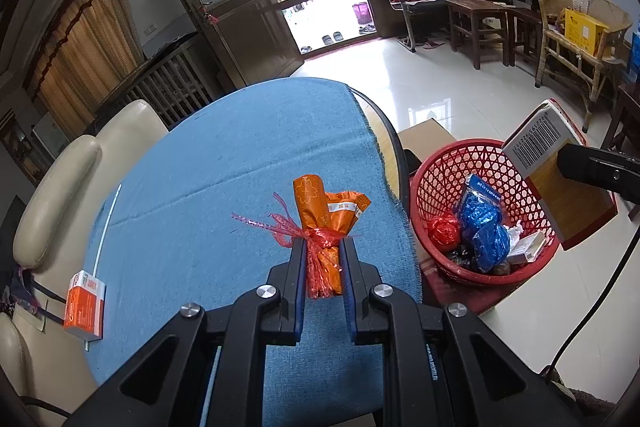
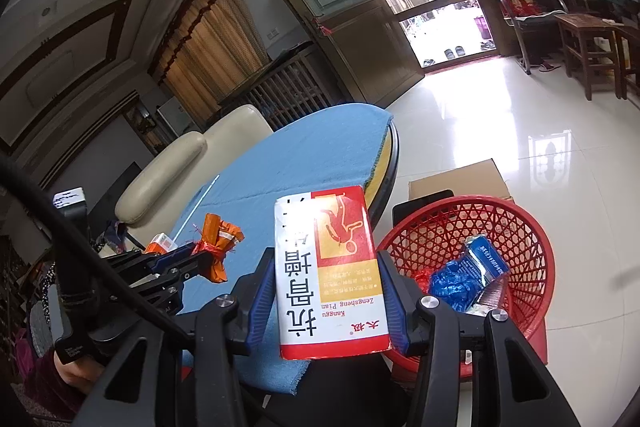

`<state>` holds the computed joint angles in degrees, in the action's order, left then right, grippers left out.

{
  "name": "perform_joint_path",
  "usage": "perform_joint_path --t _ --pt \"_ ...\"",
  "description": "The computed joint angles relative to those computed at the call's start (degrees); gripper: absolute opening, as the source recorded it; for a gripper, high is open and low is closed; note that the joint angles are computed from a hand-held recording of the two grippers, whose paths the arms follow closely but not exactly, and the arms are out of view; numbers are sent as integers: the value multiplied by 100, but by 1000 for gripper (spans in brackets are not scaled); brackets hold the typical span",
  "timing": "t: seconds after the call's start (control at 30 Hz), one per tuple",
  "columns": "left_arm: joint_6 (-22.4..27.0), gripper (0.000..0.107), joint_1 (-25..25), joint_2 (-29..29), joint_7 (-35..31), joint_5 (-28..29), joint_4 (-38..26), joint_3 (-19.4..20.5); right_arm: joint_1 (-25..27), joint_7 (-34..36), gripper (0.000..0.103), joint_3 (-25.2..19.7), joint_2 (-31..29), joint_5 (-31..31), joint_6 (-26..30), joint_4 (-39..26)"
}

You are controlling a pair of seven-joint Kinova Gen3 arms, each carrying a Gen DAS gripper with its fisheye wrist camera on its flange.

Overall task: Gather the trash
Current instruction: 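Carry the orange bag and medicine box over the red basket with both tools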

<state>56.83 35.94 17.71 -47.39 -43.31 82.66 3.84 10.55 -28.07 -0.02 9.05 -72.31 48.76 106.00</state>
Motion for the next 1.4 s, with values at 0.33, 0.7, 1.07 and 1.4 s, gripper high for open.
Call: perform_joint_path --t 0.33,0.7,1.07,1.4 --pt "106 17 95 135 -238 38 -247 23 114 -38 51 119 -102 -28 100 108" --pt "174 17 304 347 -458 75 -519 -39 192 -123 51 235 -231 -37 140 228" --pt "193 17 429 466 -659 141 -700 -89 272 -200 51 346 -295 -49 203 300" --pt "171 17 545 598 -823 163 -857 -138 311 -211 51 421 -395 -101 203 412"
